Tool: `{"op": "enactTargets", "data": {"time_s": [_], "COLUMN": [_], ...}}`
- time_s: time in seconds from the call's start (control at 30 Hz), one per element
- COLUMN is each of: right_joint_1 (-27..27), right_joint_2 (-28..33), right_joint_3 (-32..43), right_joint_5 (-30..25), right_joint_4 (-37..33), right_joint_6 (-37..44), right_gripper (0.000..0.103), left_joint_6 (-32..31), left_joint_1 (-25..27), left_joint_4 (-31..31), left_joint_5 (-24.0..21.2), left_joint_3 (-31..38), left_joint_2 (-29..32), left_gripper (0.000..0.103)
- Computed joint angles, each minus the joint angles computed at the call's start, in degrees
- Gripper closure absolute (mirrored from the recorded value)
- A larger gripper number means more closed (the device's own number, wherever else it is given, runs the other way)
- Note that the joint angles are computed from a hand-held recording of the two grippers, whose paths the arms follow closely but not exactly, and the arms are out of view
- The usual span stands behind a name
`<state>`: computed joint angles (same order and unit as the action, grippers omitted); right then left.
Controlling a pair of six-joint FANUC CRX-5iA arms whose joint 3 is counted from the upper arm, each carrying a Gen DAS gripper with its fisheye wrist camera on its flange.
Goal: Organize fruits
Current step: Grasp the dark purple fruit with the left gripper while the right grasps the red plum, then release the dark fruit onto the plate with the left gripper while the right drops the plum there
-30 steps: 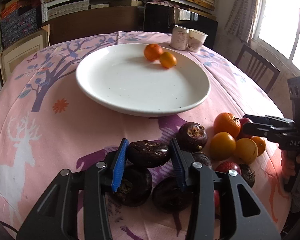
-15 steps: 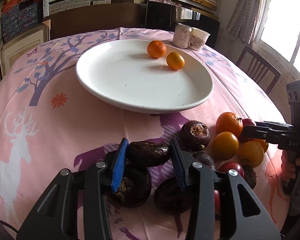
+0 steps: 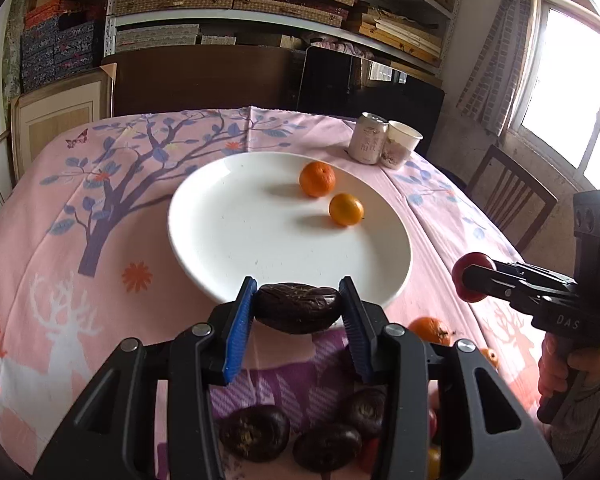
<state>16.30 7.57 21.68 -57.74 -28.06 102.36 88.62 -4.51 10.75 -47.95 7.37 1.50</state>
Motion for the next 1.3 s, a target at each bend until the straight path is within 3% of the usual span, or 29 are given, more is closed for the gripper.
{"op": "enactTargets", "data": {"time_s": [0.13, 0.27, 0.37, 0.43, 0.6, 0.9, 1.03, 1.1, 1.3], "right_joint_1": [4.5, 8.5, 8.1, 7.2, 3.0, -0.9, -1.5, -1.6, -1.8], "right_joint_2": [6.3, 10.0, 8.9, 7.1, 1.8, -4.9, -6.6, -6.8, -6.2], "right_joint_3": [6.9, 8.0, 6.4, 4.9, -0.1, -10.5, -12.5, -12.9, -12.4], "right_joint_5": [-2.5, -2.9, -1.7, 0.0, 4.3, 7.0, 7.2, 7.6, 6.9], "right_joint_4": [5.8, 14.9, 14.0, 11.8, 3.0, -0.4, -1.6, -1.6, -1.6], "right_joint_6": [-3.2, -7.0, -5.9, -5.1, -0.9, -4.4, -3.2, -3.4, -3.6], "right_gripper": [0.064, 0.062, 0.051, 0.051, 0.045, 0.035, 0.032, 0.028, 0.028], "left_joint_6": [5.2, 4.5, 5.8, 6.7, 11.1, 18.0, 16.5, 15.7, 12.9], "left_joint_1": [-1.6, -1.1, -1.2, -1.1, -1.4, 1.8, 1.8, 1.1, -1.1], "left_joint_4": [-6.8, -6.4, -8.2, -8.6, -13.5, -12.4, -10.5, -10.8, -11.5], "left_joint_5": [-4.0, -5.9, -5.0, -3.3, -0.5, 0.6, 0.9, -0.1, -2.5], "left_joint_3": [7.3, 7.9, 7.5, 6.1, 2.2, -9.5, -12.9, -12.9, -12.1], "left_joint_2": [5.9, 7.8, 7.2, 5.7, 1.1, -8.9, -11.6, -11.7, -11.0], "left_gripper": [0.061, 0.061, 0.047, 0.030, 0.008, 0.005, 0.005, 0.005, 0.005]}}
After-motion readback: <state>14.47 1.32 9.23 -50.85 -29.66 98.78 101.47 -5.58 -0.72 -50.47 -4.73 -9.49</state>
